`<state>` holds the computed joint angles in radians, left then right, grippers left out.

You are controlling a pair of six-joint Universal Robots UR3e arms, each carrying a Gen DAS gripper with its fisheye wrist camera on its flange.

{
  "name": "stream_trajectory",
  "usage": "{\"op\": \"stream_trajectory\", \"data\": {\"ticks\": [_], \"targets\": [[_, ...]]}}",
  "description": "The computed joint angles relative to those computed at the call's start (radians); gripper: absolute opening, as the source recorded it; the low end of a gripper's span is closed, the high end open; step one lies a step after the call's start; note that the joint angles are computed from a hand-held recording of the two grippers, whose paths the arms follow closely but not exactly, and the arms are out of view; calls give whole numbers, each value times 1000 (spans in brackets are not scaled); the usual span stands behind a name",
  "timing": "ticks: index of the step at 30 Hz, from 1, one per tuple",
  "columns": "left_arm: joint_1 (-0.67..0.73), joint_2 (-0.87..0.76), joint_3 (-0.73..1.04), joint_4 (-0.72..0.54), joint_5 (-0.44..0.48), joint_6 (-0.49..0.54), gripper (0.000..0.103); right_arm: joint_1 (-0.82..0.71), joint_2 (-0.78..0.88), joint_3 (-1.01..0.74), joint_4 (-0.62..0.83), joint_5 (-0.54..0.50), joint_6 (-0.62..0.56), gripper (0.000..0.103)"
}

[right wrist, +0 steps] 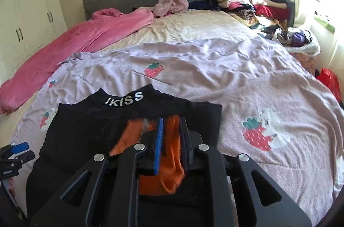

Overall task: Fold small clothes
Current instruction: 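Lay the cuff flat on the shirt body and open the right gripper, then regrasp the cuff with the right gripper, shift it, and release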

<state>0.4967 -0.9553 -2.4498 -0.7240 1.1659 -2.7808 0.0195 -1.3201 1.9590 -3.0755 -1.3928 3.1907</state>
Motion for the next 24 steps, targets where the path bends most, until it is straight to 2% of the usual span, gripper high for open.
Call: {"op": "stream_trajectory", "data": {"ticks": [2,4,5,10,14,15,18,22,24], "targets": [[-9,-14,5,13,2,-8,65,-24,-16,29,-3,16,7,17],[-33,-35,15,22,10,-13,65,-54,-38,68,5,48,-4,32],[-55,-48,16,38,20,-18,65,-64,-47,94,3,52,-12,33],[-144,-132,39,112,58,-72,57,-92,-62,167,1,86,-57,33],[-258,-275,103,225,121,-145,42,-83,-57,161,44,106,-87,33],[-287,-312,121,252,140,-157,41,-74,-51,153,51,100,-92,33],[-356,-425,189,314,177,-192,41,-40,-17,98,104,60,-97,42],[-393,-561,254,362,236,-215,41,-18,36,40,151,35,-91,42],[-359,-586,243,357,200,-214,41,-20,50,40,141,42,-83,40]]}}
